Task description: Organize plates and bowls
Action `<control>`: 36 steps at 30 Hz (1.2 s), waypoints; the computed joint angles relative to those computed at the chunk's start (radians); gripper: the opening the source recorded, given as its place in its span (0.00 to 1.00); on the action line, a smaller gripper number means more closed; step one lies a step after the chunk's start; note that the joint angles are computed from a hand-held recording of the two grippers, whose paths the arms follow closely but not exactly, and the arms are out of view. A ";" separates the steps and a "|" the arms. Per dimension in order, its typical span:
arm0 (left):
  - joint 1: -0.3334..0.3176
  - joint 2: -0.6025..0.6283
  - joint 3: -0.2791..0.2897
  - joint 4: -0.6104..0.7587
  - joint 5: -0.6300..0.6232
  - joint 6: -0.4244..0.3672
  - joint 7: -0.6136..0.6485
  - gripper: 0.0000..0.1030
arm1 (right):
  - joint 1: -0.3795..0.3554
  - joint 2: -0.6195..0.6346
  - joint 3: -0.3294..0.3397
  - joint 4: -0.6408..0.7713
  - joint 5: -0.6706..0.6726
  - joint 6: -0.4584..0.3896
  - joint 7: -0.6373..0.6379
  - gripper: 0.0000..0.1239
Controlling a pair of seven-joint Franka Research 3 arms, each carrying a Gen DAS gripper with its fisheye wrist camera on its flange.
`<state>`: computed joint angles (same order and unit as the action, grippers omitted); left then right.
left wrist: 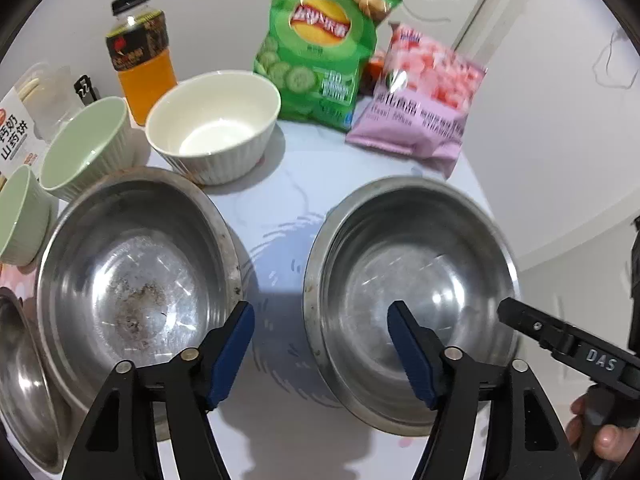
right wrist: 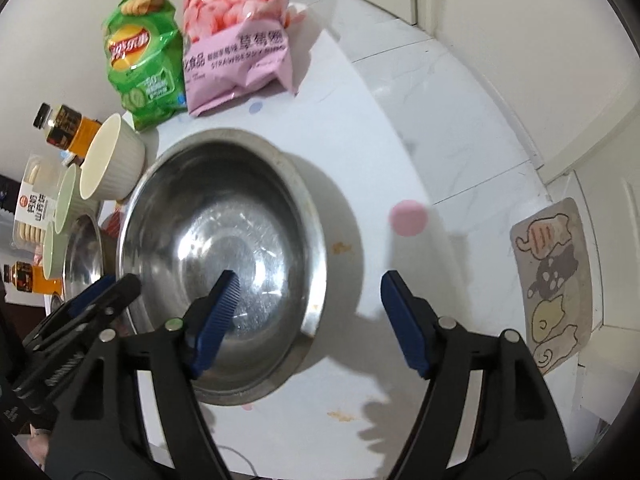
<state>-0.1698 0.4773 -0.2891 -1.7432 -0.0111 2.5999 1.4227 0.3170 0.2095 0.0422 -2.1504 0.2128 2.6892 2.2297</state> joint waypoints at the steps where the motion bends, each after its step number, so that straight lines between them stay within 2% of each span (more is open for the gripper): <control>1: -0.002 -0.004 0.003 0.007 0.004 -0.005 -0.006 0.74 | 0.002 -0.002 -0.003 0.000 -0.005 0.000 0.010 0.60; 5: 0.006 -0.024 -0.009 0.013 -0.008 -0.017 0.016 0.76 | 0.002 -0.010 0.000 0.003 0.005 -0.013 0.033 0.68; 7: 0.007 -0.027 -0.017 0.029 -0.016 -0.043 0.041 0.80 | 0.011 -0.019 -0.006 -0.004 -0.017 -0.016 0.069 0.79; 8: 0.001 -0.025 -0.014 0.044 -0.012 -0.066 0.046 0.80 | 0.017 -0.025 -0.010 -0.008 -0.035 -0.015 0.092 0.82; 11: 0.019 -0.009 -0.035 0.090 -0.065 -0.140 0.095 0.83 | 0.035 -0.046 -0.025 -0.010 -0.122 -0.042 0.185 0.83; 12: 0.028 -0.006 -0.043 0.095 -0.092 -0.156 0.114 0.89 | 0.038 -0.055 -0.028 -0.010 -0.149 -0.053 0.216 0.83; 13: 0.032 -0.004 -0.046 0.103 -0.111 -0.180 0.126 1.00 | 0.037 -0.061 -0.027 -0.011 -0.166 -0.060 0.236 0.83; 14: 0.022 -0.007 -0.035 0.105 -0.105 -0.189 0.121 1.00 | 0.036 -0.067 -0.026 -0.010 -0.183 -0.070 0.257 0.83; 16: -0.004 -0.033 -0.008 0.077 -0.067 -0.160 0.099 1.00 | 0.034 -0.081 -0.022 -0.010 -0.212 -0.075 0.289 0.83; 20: -0.003 -0.088 -0.002 0.023 -0.063 -0.106 0.104 1.00 | 0.030 -0.095 -0.010 0.003 -0.258 -0.090 0.319 0.83; 25: 0.019 -0.159 0.013 -0.041 -0.067 -0.105 0.129 1.00 | 0.028 -0.081 0.018 0.047 -0.203 -0.077 0.271 0.83; 28: 0.035 -0.206 0.042 -0.092 -0.056 -0.108 0.112 1.00 | 0.033 -0.042 0.043 0.099 -0.110 -0.057 0.192 0.83; 31: 0.076 -0.246 0.066 -0.142 -0.088 -0.110 0.113 1.00 | 0.050 0.027 0.068 0.195 -0.035 -0.081 0.098 0.83; 33: 0.109 -0.250 0.078 -0.156 -0.120 -0.117 0.142 1.00 | 0.065 0.084 0.082 0.272 0.016 -0.116 0.070 0.83; 36: 0.155 -0.224 0.089 -0.133 -0.161 -0.137 0.216 1.00 | 0.085 0.153 0.100 0.356 0.108 -0.124 0.060 0.83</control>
<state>-0.0150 0.2534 -0.1998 -1.8764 -0.1718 2.4624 1.6386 0.4019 0.3627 0.1424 -1.7943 0.3206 2.5648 2.2899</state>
